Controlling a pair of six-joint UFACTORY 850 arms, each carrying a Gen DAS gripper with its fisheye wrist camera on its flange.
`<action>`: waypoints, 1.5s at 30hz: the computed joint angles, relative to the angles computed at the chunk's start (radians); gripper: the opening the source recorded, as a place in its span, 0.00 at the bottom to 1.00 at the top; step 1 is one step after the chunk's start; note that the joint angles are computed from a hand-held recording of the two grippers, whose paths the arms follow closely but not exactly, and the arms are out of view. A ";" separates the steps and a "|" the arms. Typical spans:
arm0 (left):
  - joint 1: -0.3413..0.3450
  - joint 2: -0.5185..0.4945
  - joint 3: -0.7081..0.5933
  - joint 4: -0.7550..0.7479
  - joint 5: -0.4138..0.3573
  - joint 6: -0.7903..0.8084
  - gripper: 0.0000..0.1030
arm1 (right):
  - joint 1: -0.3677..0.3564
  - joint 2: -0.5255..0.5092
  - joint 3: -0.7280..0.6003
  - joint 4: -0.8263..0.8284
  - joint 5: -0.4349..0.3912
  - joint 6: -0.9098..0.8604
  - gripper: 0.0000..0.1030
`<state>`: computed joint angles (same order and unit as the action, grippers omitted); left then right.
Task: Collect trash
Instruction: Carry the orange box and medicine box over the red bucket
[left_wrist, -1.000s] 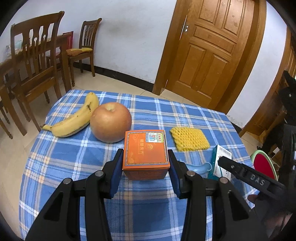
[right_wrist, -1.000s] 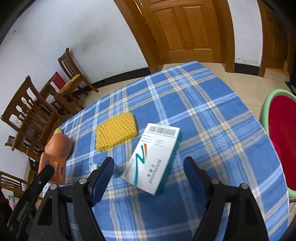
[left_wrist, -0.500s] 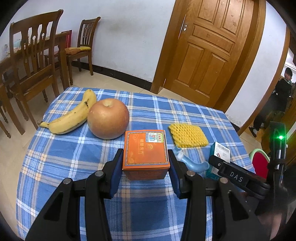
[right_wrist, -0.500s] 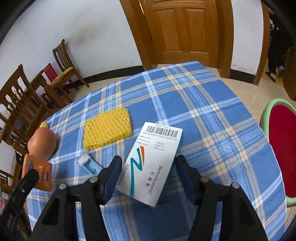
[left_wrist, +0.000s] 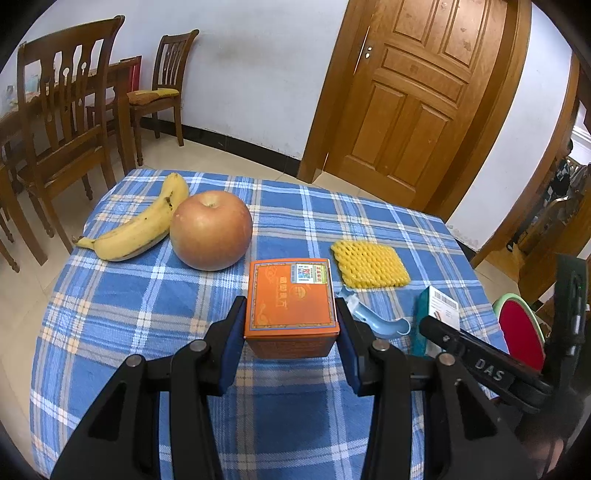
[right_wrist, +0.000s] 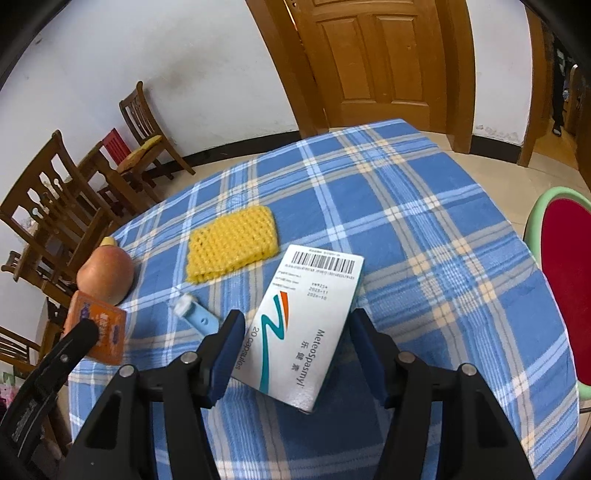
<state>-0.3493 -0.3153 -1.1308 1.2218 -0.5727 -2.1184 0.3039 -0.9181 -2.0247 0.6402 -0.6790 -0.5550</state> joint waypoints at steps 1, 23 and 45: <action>-0.001 -0.001 -0.002 -0.007 0.001 0.007 0.44 | -0.002 0.003 0.003 0.006 0.000 -0.004 0.60; -0.063 0.015 -0.033 -0.003 -0.014 0.031 0.45 | -0.071 0.153 0.192 0.252 -0.030 -0.246 0.60; -0.123 -0.074 -0.204 -0.003 0.044 0.158 0.45 | -0.213 0.244 0.298 0.458 -0.011 -0.385 0.60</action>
